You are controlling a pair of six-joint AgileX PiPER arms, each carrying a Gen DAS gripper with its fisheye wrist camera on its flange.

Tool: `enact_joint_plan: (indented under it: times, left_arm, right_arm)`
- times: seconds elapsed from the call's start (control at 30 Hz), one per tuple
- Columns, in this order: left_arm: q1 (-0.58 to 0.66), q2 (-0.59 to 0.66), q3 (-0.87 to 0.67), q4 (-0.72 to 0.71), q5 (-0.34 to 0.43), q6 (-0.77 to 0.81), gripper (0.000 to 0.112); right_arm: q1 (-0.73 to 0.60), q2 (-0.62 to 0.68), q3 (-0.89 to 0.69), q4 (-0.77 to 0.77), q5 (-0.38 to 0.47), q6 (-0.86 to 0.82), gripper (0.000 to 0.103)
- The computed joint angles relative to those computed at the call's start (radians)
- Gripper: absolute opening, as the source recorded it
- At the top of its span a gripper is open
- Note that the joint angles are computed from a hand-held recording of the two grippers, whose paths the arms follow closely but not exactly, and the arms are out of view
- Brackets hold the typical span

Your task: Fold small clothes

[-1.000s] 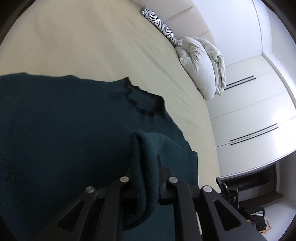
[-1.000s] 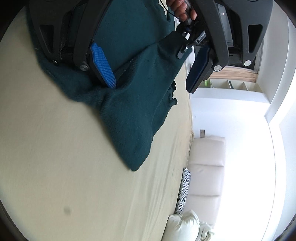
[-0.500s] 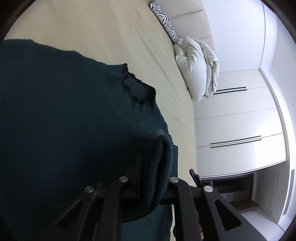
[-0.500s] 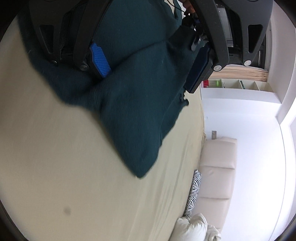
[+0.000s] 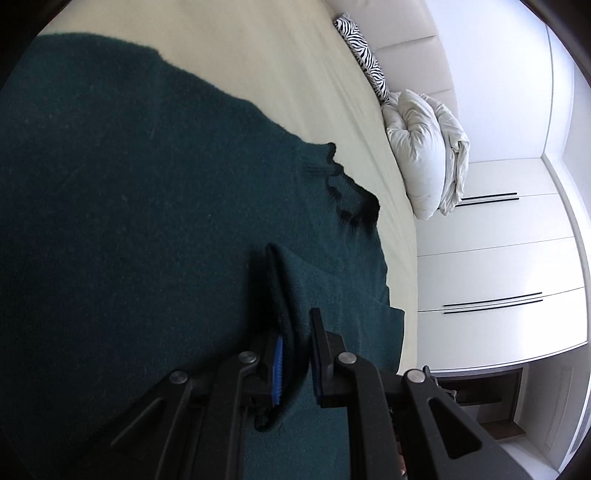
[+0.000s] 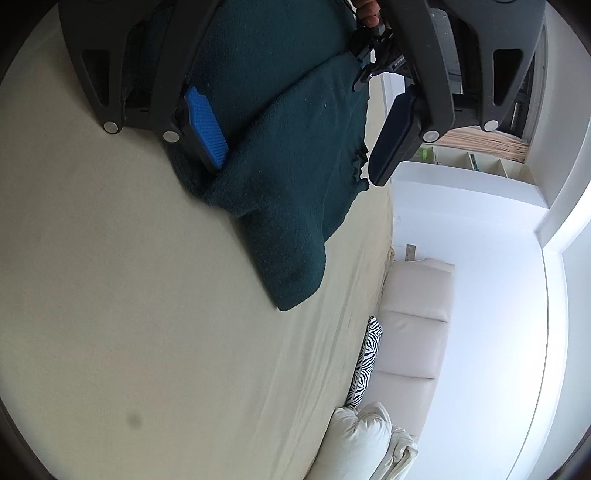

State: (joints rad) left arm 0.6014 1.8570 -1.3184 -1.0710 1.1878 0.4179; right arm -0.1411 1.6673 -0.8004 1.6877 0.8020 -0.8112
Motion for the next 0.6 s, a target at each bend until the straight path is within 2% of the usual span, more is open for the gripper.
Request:
enact_joint_plan:
  times: [0.1,0.23,0.33,0.4,0.5,0.6]
  left_arm:
    - [0.016,-0.044,0.012,0.028,-0.015,-0.008,0.026]
    - [0.016,-0.167,0.048,0.134,-0.094,-0.065,0.031]
    - [-0.028,-0.245,0.057,0.157,-0.144,-0.035,0.040]
    - [-0.087,-0.254,0.047,0.146,-0.148,0.014,0.046]
    - [-0.194,-0.229,0.028,0.204,-0.192,0.039,0.047]
    - [-0.244,-0.174,0.032,0.275,-0.240,0.012,0.047]
  right_arm:
    - [-0.074,-0.050,0.055,-0.058,0.047,0.039,0.075]
    - [-0.152,-0.172,0.090,-0.187,0.043,0.152,0.077]
    - [-0.168,-0.221,0.033,-0.259,0.073,0.185,0.078]
    - [-0.142,-0.186,-0.024,-0.250,0.101,0.175,0.078]
    - [-0.084,-0.078,-0.132,-0.196,0.150,0.137,0.078]
    - [-0.040,0.061,-0.237,-0.197,0.173,0.151,0.078]
